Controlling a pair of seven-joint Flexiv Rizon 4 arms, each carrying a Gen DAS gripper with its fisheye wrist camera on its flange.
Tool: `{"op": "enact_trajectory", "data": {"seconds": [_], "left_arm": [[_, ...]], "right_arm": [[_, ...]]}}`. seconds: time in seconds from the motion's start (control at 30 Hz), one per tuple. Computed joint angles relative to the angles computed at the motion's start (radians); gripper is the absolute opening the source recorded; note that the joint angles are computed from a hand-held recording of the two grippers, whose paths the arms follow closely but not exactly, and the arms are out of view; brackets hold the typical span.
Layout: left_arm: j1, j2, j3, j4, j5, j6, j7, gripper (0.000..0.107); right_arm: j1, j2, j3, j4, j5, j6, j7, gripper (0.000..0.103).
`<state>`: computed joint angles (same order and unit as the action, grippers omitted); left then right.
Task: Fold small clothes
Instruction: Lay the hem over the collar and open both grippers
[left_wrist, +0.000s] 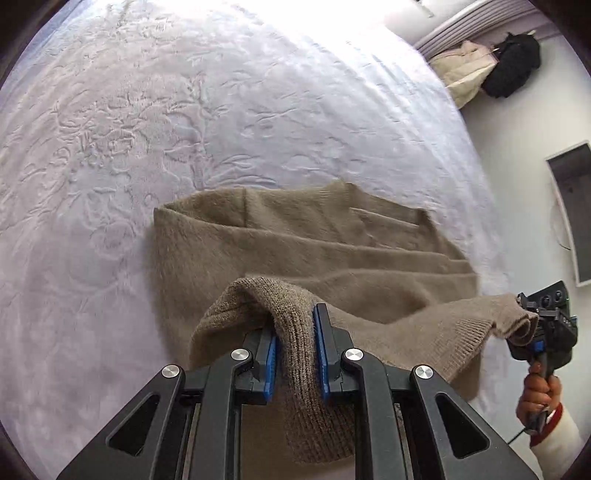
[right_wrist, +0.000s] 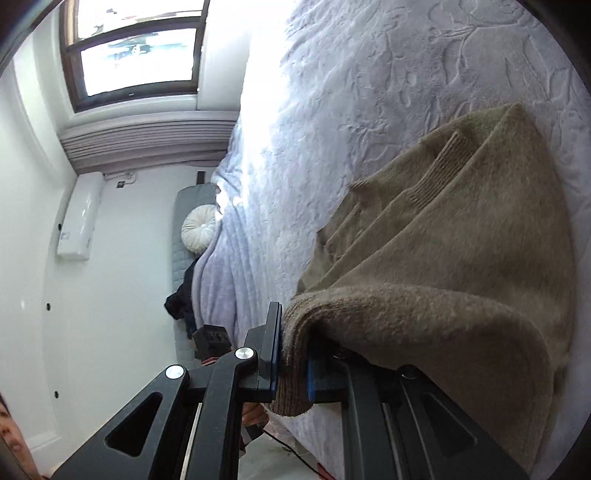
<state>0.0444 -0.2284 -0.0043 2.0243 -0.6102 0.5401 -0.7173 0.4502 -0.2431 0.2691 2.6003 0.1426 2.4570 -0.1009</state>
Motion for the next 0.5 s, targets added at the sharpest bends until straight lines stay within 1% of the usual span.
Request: {"op": "enact_trajectory", "data": {"seconds": [0.03, 0.07, 0.17, 0.23, 0.27, 0.3, 0.37, 0.4, 0.43, 0.47, 0.5], "left_arm": [[-0.004, -0.021, -0.002, -0.008, 0.011, 0.011, -0.011, 0.019], [-0.008, -0.039, -0.004, -0.011, 0.021, 0.03, -0.022, 0.019], [-0.012, -0.059, -0.012, -0.001, 0.024, 0.067, -0.026, 0.019], [-0.012, -0.063, -0.013, -0.003, 0.032, 0.067, -0.043, 0.019], [-0.011, -0.059, -0.011, -0.007, 0.044, 0.061, -0.052, 0.019], [-0.011, -0.051, -0.009, -0.011, 0.059, 0.052, -0.061, 0.019], [-0.014, -0.027, -0.002, -0.015, 0.096, 0.046, -0.069, 0.02], [-0.015, -0.008, 0.001, -0.006, 0.103, 0.058, -0.059, 0.02], [-0.021, 0.009, 0.001, 0.003, 0.108, 0.072, -0.057, 0.023], [-0.026, 0.025, 0.005, 0.013, 0.121, 0.093, -0.057, 0.029], [-0.036, 0.041, 0.01, 0.027, 0.143, 0.138, -0.066, 0.049]], "right_arm": [[-0.039, -0.038, -0.008, -0.002, -0.061, 0.006, 0.026, 0.012], [-0.057, -0.06, -0.016, -0.015, -0.088, -0.006, 0.04, 0.012], [-0.09, -0.124, -0.024, -0.029, -0.121, 0.001, 0.067, 0.012], [-0.117, -0.146, -0.018, -0.033, -0.149, -0.023, 0.112, 0.016], [-0.143, -0.155, -0.008, -0.032, -0.182, -0.036, 0.152, 0.016], [-0.149, -0.152, -0.006, -0.031, -0.193, -0.052, 0.172, 0.016], [-0.126, -0.121, -0.016, -0.025, -0.171, -0.073, 0.161, 0.022], [-0.119, -0.097, -0.02, -0.023, -0.164, -0.096, 0.159, 0.039], [-0.107, -0.072, -0.022, -0.019, -0.147, -0.107, 0.151, 0.062], [-0.089, -0.044, -0.027, -0.017, -0.121, -0.118, 0.134, 0.068], [-0.066, -0.006, -0.035, -0.014, -0.087, -0.148, 0.11, 0.069]]}}
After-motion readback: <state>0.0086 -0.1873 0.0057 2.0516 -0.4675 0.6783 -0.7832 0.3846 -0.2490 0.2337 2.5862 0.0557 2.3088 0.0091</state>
